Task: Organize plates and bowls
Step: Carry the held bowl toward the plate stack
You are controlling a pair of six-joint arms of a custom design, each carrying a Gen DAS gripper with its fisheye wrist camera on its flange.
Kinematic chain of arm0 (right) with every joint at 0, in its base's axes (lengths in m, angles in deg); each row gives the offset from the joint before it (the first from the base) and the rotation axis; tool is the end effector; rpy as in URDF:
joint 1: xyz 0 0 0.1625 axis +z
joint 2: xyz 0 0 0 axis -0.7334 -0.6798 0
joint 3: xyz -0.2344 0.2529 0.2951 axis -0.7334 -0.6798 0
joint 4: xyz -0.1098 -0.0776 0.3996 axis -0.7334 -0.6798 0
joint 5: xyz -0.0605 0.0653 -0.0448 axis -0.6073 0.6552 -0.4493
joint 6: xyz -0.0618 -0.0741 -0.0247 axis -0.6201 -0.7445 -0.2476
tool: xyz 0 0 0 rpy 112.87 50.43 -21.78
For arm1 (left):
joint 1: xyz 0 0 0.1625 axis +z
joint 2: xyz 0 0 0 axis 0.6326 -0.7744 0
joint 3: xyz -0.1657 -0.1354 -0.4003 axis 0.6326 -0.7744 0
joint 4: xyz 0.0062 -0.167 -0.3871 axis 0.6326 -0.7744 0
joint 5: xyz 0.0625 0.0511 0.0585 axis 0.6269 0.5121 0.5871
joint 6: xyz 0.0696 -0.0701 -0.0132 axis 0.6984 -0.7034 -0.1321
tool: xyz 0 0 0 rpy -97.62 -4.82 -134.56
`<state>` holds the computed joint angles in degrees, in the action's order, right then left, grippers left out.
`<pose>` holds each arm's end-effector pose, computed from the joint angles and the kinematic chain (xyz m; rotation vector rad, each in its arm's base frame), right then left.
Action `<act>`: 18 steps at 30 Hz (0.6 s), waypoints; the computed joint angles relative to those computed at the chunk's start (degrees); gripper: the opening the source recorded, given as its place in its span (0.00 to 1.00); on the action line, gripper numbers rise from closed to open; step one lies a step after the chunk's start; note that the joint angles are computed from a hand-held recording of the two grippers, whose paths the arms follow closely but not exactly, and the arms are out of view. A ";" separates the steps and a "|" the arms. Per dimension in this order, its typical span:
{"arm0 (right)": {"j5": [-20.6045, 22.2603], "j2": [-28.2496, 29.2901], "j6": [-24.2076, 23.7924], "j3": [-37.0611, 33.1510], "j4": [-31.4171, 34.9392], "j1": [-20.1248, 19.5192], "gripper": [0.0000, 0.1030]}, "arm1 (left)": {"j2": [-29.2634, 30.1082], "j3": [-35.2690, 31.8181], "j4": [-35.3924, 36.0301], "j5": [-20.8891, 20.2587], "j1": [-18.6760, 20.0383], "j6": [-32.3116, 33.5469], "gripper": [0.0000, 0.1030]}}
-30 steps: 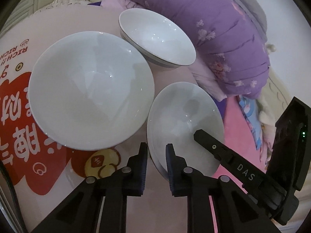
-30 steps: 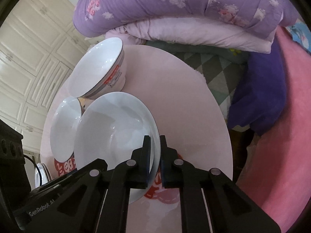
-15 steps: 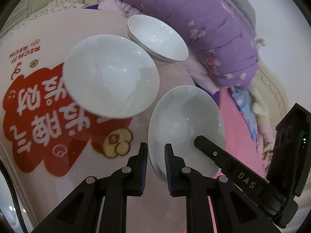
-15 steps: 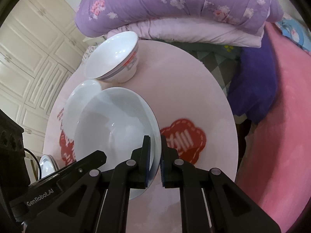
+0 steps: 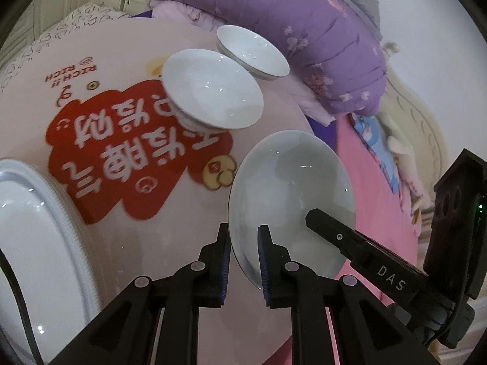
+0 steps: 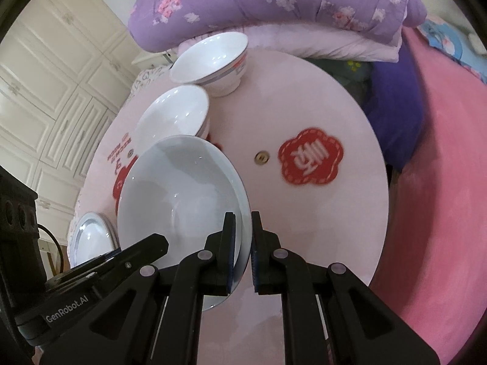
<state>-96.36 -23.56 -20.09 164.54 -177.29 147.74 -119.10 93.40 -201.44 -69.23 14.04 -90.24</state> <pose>0.1944 -0.5229 0.1751 0.4546 -2.7037 0.2311 -0.2230 -0.6058 0.1739 -0.1871 2.7683 -0.6820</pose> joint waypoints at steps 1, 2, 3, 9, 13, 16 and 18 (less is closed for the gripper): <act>-0.09 -0.17 0.26 0.50 -0.24 0.25 0.08 | -0.68 0.91 -0.14 -0.05 -0.19 -0.16 0.12; -0.19 -0.46 0.49 1.08 -0.48 0.51 0.08 | -1.43 1.69 -0.05 -0.10 -0.41 -0.29 0.12; -0.33 -0.67 0.75 1.63 -0.84 0.84 0.08 | -2.27 2.54 0.09 -0.14 -0.67 -0.40 0.12; -0.82 -1.93 1.99 4.23 -1.85 2.29 0.08 | -5.45 5.84 0.78 -0.15 -1.96 -1.14 0.12; -1.21 -2.32 2.47 5.81 -2.17 2.74 0.09 | -7.16 7.48 1.58 -0.20 -2.54 -1.85 0.12; -1.36 -2.23 2.80 6.63 -2.18 2.73 0.09 | -7.71 8.13 2.26 -0.22 -2.79 -2.63 0.12; -1.22 -2.21 3.02 6.99 -2.04 2.49 0.09 | -7.96 8.47 2.72 -0.14 -2.92 -3.02 0.12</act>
<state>-97.58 -25.78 -17.07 171.54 -179.33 150.23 -127.06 101.87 -198.72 -69.37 11.12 -93.26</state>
